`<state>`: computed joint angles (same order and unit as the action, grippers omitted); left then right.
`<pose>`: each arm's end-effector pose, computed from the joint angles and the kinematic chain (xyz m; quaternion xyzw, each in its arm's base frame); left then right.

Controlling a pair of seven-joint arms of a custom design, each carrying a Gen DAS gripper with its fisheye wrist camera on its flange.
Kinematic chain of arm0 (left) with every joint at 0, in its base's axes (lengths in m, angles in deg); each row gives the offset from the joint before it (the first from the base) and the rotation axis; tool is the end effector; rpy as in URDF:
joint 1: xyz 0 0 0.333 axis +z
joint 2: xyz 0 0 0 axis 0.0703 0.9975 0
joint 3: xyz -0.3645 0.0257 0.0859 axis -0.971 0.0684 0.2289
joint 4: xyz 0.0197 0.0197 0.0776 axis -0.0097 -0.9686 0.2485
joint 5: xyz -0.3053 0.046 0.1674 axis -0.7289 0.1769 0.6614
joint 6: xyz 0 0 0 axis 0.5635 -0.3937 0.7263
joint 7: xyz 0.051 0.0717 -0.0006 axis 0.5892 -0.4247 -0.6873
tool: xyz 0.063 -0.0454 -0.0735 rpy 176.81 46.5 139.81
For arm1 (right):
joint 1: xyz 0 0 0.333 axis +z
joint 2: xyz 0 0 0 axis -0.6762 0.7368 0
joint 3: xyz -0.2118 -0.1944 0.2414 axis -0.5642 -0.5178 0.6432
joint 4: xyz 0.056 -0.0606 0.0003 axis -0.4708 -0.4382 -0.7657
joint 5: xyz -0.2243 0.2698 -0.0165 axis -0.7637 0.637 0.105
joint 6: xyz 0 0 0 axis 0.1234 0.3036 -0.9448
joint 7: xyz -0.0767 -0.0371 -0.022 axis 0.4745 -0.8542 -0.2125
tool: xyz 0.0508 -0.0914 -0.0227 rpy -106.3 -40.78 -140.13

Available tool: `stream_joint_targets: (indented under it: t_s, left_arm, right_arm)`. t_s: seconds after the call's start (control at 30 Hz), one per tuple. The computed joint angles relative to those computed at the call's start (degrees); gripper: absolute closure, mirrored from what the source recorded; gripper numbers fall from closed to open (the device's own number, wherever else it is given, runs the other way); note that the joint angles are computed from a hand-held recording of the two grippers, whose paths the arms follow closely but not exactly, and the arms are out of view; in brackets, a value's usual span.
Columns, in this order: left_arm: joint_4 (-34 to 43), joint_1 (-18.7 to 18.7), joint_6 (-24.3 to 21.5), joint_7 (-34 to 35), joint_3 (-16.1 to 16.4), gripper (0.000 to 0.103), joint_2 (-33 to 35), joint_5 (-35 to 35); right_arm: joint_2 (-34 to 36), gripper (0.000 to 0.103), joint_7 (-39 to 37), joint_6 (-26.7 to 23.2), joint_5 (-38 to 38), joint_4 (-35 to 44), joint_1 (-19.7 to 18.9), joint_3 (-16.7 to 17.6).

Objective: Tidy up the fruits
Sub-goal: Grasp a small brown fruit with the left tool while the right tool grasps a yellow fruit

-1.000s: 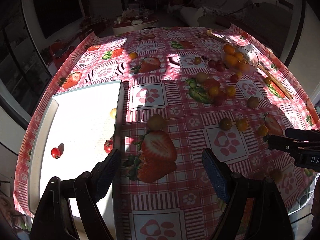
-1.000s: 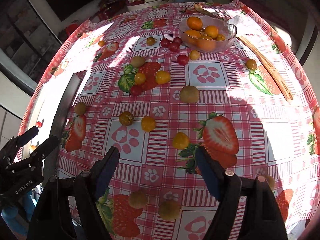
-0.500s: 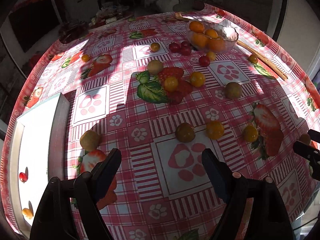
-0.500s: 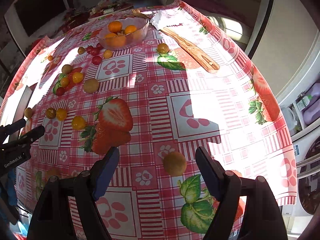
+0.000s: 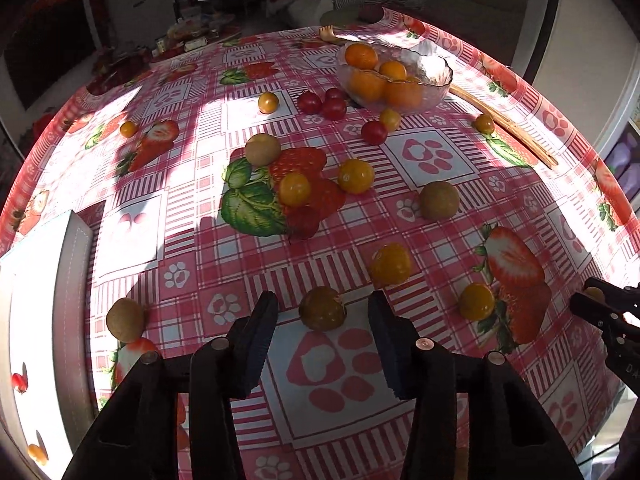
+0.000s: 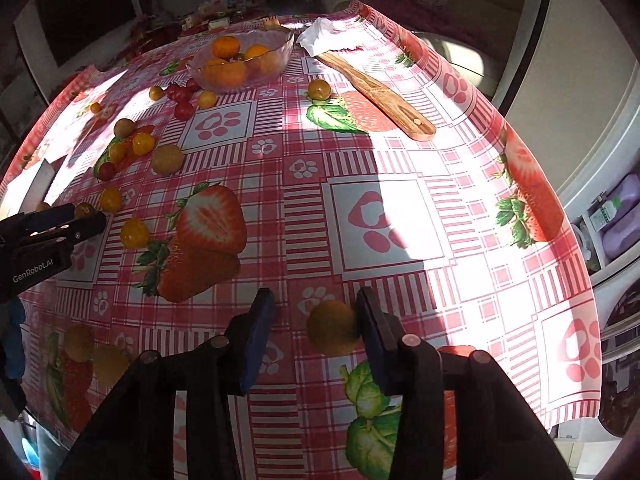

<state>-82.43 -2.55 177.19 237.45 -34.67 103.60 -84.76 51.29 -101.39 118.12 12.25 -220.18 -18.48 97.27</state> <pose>0.6009 -0.2416 0.3709 -0.2624 0.9266 -0.2596 0.0716 0.3885 0.2372 0.3834 -0.3761 0.8935 -0.2233 0.1011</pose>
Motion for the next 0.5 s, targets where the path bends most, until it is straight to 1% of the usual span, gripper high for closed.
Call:
stream_joint_targets:
  t_s: [0.03, 0.07, 0.13, 0.27, 0.4, 0.5]
  left_arm:
    - [-0.02, 0.61, -0.51, 0.87, -0.69, 0.073, -0.06, -0.49]
    - [-0.19, 0.54, -0.58, 1.20, -0.66, 0.078, -0.22, -0.45]
    - [-0.42, 0.54, -1.14, 1.31, -0.45, 0.078, -0.54, -0.63]
    - [-1.69, 1.39, -1.83, 2.19, -0.34, 0.078, -1.65, -2.14]
    - [-3.72, 3.49, -2.79, 5.18, -0.86, 0.078, -3.46, -5.26]
    - [-5.03, 4.49, -3.49, 7.22, -0.41, 0.078, -4.83, -7.79]
  right_arm:
    - [0.05, 0.075, -0.12, 0.28, -0.13, 0.10, 0.06, 0.06]
    - [0.08, 0.076, -0.07, 0.58, -0.21, 0.13, 0.08, 0.06]
    - [-0.19, 0.076, 1.42, 2.64, -1.32, -0.47, -0.14, -0.20]
    - [-1.20, 0.075, 6.64, 8.52, -4.74, -2.52, -1.18, -0.75]
    - [-1.14, 0.075, 7.61, 10.50, -5.30, -2.68, -1.63, -0.60]
    - [-0.78, 0.075, 7.81, 12.08, -5.78, -2.47, -1.81, -0.64]
